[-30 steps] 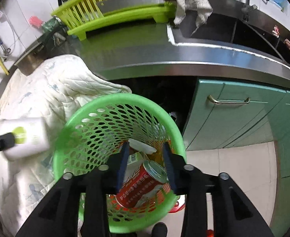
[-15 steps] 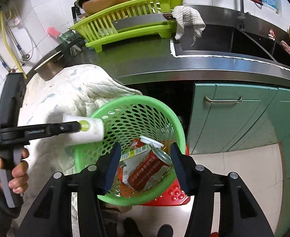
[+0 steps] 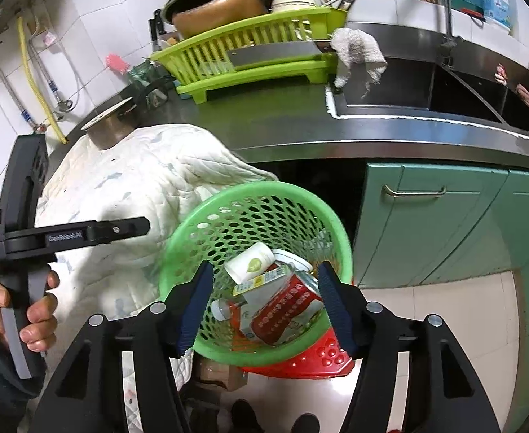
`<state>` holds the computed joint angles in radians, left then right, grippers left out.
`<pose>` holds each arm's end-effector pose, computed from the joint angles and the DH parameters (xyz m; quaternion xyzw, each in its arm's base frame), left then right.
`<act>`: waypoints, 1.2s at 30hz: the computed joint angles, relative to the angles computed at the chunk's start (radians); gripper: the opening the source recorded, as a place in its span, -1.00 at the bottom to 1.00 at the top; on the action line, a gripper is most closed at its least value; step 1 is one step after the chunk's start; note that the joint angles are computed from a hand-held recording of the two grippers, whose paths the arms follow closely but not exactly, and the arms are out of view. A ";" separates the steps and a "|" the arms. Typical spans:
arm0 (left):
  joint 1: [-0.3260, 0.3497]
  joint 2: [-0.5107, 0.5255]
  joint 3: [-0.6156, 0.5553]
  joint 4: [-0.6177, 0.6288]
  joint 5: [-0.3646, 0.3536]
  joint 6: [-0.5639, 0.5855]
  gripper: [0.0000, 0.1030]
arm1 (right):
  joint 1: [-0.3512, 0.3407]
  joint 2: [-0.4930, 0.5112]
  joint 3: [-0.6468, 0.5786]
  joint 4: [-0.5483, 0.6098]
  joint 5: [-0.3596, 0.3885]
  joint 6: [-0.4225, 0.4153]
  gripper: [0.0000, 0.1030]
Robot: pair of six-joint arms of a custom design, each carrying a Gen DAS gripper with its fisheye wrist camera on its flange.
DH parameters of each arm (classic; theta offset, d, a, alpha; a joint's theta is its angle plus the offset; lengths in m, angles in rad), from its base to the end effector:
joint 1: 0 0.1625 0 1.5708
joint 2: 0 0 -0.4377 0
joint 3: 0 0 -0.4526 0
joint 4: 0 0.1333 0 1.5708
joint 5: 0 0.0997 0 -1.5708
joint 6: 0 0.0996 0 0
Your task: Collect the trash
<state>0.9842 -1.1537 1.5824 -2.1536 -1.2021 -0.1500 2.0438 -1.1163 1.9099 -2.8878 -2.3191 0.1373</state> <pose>-0.2475 -0.6781 0.2980 0.1985 0.9599 -0.1364 0.1433 0.3464 -0.5331 0.2197 0.0570 -0.9023 0.3358 0.2644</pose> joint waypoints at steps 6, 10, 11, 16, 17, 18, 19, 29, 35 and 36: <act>-0.021 -0.086 0.043 -0.023 0.068 -0.025 0.09 | 0.033 0.028 -0.032 0.016 0.005 -0.041 0.29; -0.031 -0.147 0.074 -0.019 0.114 -0.052 0.11 | 0.056 0.060 -0.064 0.020 0.008 -0.077 0.39; -0.033 -0.161 0.083 -0.023 0.124 -0.055 0.14 | 0.061 0.068 -0.073 0.024 0.012 -0.085 0.40; -0.052 -0.230 0.124 -0.027 0.213 -0.076 0.27 | 0.083 0.105 -0.116 0.042 0.039 -0.110 0.46; -0.058 -0.248 0.134 -0.027 0.238 -0.083 0.33 | 0.087 0.111 -0.124 0.047 0.046 -0.115 0.49; -0.063 -0.265 0.146 -0.031 0.260 -0.085 0.36 | 0.091 0.118 -0.135 0.053 0.053 -0.120 0.51; -0.067 -0.282 0.155 -0.034 0.279 -0.085 0.37 | 0.097 0.127 -0.145 0.054 0.057 -0.127 0.54; -0.102 -0.416 0.222 -0.015 0.463 -0.129 0.66 | 0.139 0.215 -0.254 0.093 0.116 -0.195 0.64; -0.123 -0.479 0.249 0.026 0.568 -0.158 0.73 | 0.159 0.263 -0.322 0.138 0.135 -0.229 0.67; -0.128 -0.490 0.256 0.032 0.589 -0.162 0.73 | 0.161 0.269 -0.332 0.142 0.137 -0.230 0.67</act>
<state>0.8560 -1.6435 1.8381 -2.1218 -0.6127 -0.3121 2.2052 -0.8473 1.5784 -2.7459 -2.1819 -0.0929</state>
